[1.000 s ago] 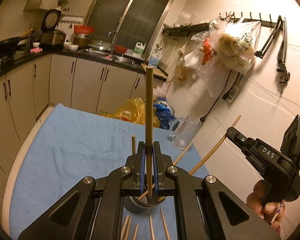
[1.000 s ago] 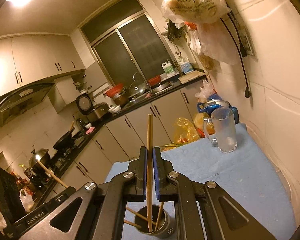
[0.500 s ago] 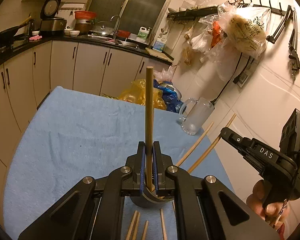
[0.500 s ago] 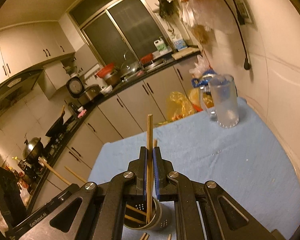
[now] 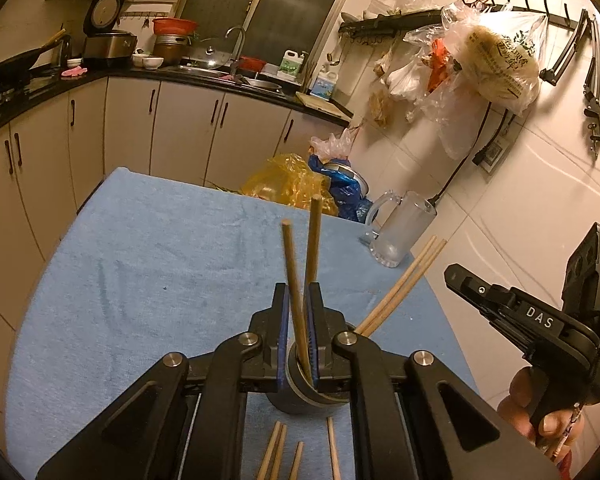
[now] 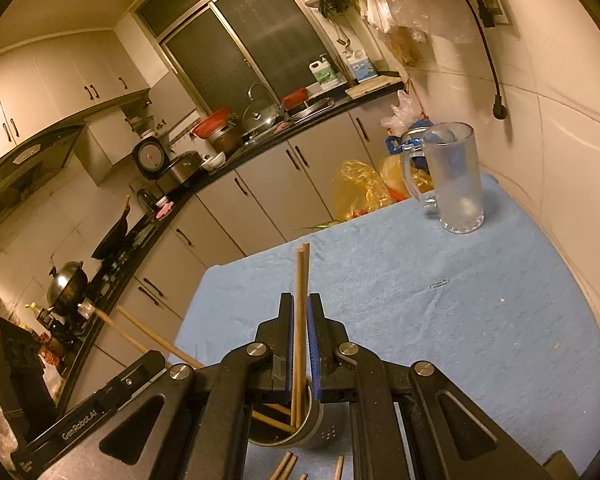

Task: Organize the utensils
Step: 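Open the left gripper over the holder while the right gripper releases its chopstick, then grasp a third chopstick with the left gripper while the right gripper grasps one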

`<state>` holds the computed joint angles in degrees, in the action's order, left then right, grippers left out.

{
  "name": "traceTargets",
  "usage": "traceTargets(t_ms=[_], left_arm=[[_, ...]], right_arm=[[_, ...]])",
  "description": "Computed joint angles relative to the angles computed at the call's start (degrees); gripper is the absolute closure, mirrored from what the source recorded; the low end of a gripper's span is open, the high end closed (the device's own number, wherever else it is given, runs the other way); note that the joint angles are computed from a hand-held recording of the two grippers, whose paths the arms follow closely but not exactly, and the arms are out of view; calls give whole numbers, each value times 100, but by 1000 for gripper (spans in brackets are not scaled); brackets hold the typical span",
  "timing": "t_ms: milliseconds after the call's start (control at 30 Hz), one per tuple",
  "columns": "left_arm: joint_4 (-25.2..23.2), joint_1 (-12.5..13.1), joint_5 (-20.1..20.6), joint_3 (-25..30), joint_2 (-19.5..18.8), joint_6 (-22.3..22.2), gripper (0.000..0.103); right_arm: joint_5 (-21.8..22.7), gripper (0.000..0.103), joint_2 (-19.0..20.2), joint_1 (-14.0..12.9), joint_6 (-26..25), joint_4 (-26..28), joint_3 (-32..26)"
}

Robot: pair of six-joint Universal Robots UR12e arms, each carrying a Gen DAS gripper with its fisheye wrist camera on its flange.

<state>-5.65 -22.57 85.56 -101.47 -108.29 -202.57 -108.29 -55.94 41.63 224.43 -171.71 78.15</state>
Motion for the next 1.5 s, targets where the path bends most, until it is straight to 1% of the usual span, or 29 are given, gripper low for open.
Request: traceTargets(t_ms=[67,133,300,367,567,833,1000,1100,1200,1333,1500], left_arm=[[32,-17,44,-23,26,-8,88],[95,-28,82,-63,67,-11,84],[186,-17,73,-216,210,-49,83],[201,-33,124,-292,275,-35,80],[236,-40,103,-675,496,-65,80],[148,0,-125,-1289,742,-165,80],[78,54,-375,-1695,856,-250,80],[-69,56,-528,-1840,875,-210,80],[-164,20,-560,-1911,858,-92,80],[-462,-31,-627,-1799,783,125,80],[-696,-114,-570,-1636,679,222,80]], right_arm=[[-17,95,-23,14,-3,-10,14],[-22,95,-62,28,23,-43,71],[27,95,-195,79,88,-146,306],[42,95,-246,110,108,-181,414],[190,95,-374,213,177,-137,728],[527,95,-415,343,290,60,1051],[713,95,-413,401,468,157,1229],[754,95,-416,458,564,199,1350],[832,95,-416,510,693,259,1475],[935,95,-419,518,753,352,1563],[841,95,-463,495,827,260,1677]])
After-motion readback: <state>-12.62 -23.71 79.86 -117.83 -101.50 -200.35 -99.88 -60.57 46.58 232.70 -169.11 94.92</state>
